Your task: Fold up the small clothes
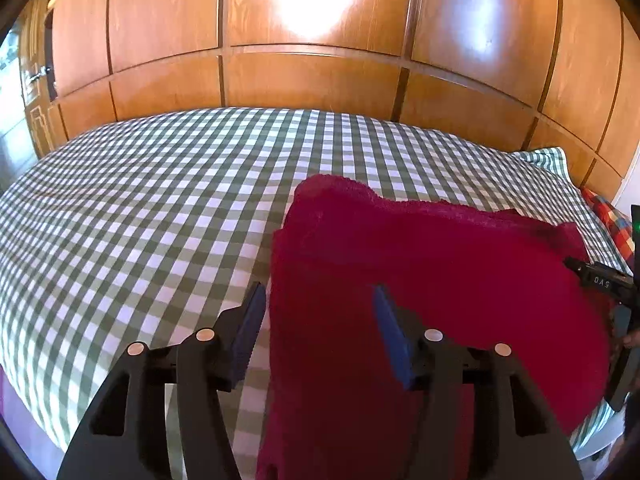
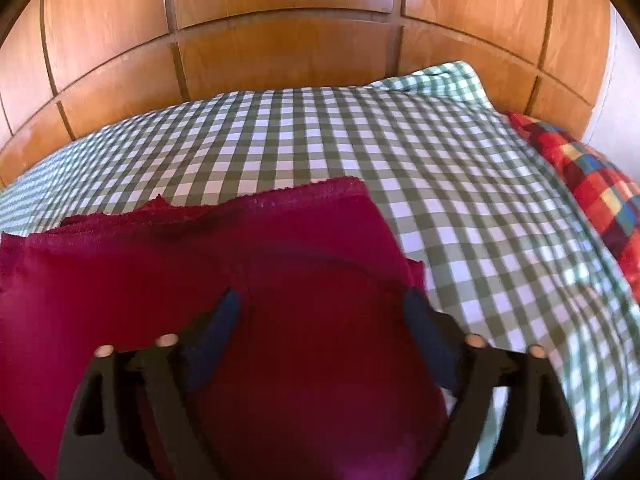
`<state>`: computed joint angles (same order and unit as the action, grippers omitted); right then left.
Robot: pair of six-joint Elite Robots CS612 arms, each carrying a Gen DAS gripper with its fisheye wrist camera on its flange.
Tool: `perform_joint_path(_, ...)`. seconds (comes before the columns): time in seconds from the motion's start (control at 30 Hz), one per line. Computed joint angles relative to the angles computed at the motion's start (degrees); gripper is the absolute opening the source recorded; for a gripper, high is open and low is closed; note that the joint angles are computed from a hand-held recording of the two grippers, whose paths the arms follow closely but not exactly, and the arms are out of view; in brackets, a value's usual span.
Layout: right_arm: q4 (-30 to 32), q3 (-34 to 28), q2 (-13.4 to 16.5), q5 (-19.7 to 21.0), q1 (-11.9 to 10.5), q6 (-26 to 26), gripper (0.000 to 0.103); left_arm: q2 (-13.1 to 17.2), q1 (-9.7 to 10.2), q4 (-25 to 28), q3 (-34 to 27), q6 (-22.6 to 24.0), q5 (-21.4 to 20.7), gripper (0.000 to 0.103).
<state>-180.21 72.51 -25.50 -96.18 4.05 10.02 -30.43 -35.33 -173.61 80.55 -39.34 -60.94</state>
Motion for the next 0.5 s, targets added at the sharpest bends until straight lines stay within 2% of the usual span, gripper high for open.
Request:
perform_joint_path(0.13,-1.7,3.6,-1.9,4.1,-0.9,3.6,0.096,-0.7,-0.13,0.1,1.3,-0.7,0.2,0.055)
perform_joint_path(0.37,-5.4,10.1,-4.8,6.2,-1.8,4.8,0.094,-1.6,-0.40,0.3,3.3,-2.1,0.4,0.055)
perform_joint_path(0.5,-6.0,13.2,-5.9,9.7,-2.5,5.2,0.068,-2.1,-0.51,0.2,4.4,-2.6,0.2,0.055)
